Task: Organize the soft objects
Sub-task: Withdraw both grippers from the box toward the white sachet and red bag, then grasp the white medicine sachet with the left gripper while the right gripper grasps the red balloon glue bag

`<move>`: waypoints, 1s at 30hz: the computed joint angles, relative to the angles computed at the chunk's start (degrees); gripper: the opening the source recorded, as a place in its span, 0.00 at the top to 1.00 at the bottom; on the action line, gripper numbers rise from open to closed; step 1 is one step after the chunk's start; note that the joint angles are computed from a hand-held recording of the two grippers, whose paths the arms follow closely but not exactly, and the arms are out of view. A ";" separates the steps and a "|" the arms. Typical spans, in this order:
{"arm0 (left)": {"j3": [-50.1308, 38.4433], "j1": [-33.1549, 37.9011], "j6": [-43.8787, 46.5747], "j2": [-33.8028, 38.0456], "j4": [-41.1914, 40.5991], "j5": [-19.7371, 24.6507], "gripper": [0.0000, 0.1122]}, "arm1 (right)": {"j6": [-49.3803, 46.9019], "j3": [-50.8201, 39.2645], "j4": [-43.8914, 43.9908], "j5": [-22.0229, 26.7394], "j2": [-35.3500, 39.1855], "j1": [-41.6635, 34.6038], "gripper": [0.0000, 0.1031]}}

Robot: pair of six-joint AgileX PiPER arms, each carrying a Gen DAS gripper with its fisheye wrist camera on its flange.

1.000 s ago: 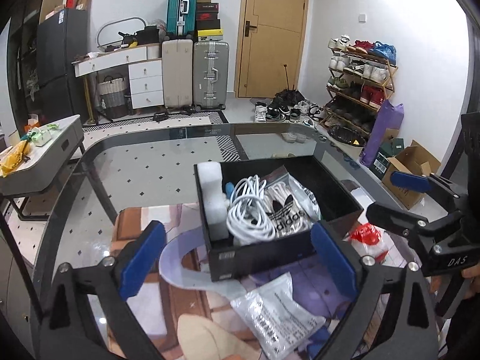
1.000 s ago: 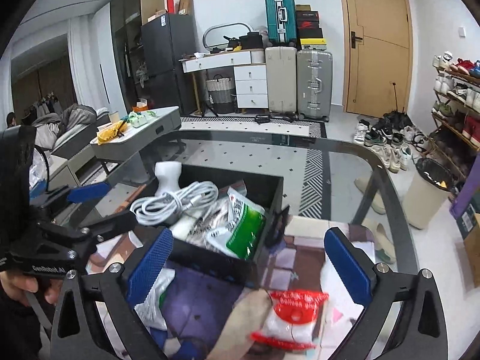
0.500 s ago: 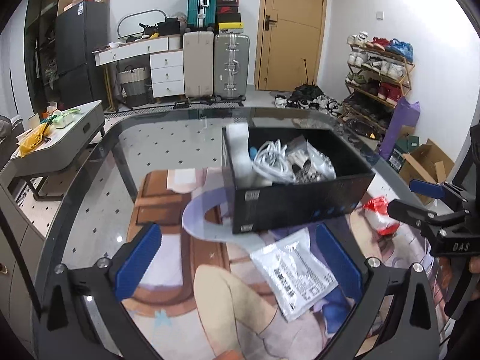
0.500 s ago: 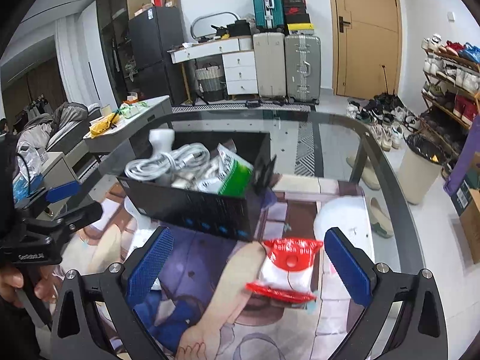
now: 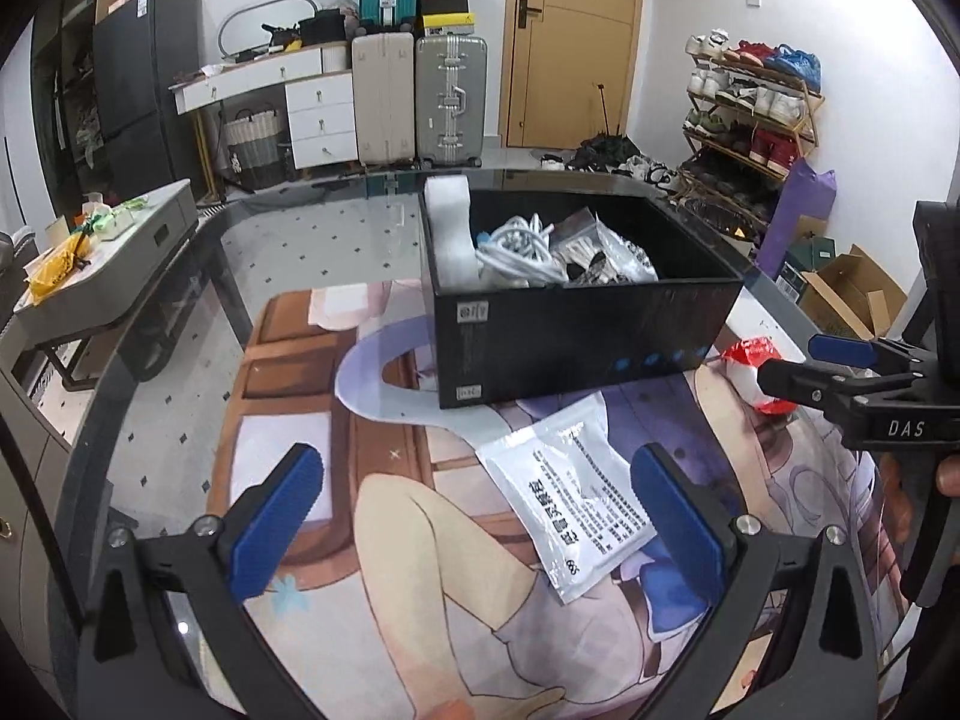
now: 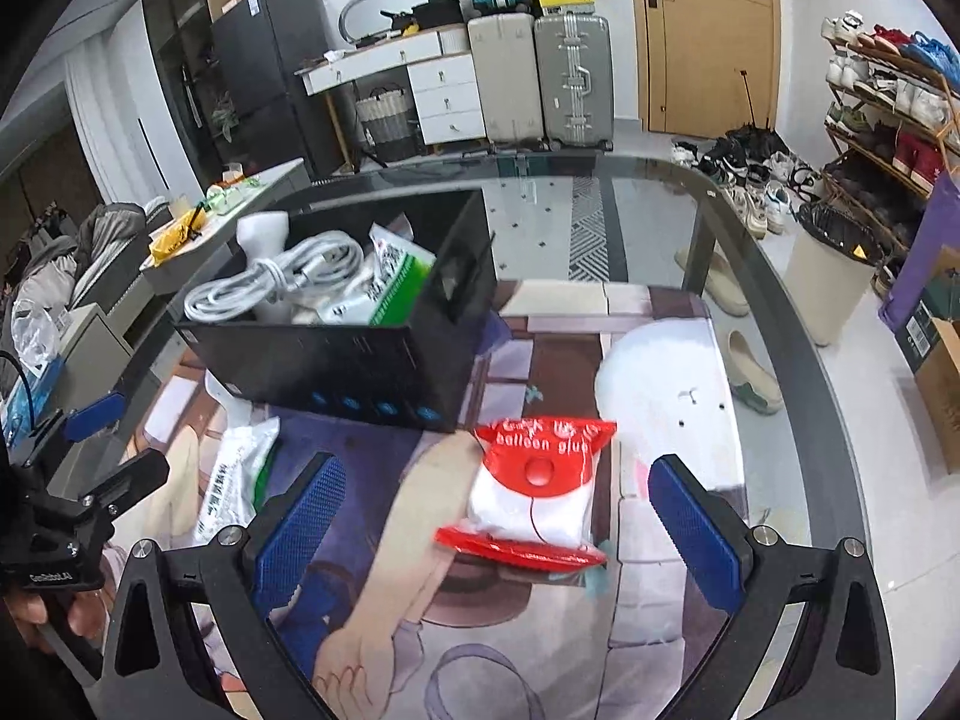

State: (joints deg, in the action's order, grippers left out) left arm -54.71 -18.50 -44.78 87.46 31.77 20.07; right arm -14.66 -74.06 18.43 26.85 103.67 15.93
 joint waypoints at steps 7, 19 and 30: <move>-1.24 -0.05 3.83 2.41 -4.88 0.63 0.08 | 4.56 -2.41 -7.18 2.50 3.59 0.25 0.01; -2.02 0.01 10.84 3.78 -11.70 1.01 0.08 | 6.54 -7.01 -12.06 3.71 8.29 2.16 0.09; -2.16 -0.09 11.76 3.85 -12.84 1.15 0.08 | 2.57 -4.57 -9.26 2.19 6.17 2.97 0.51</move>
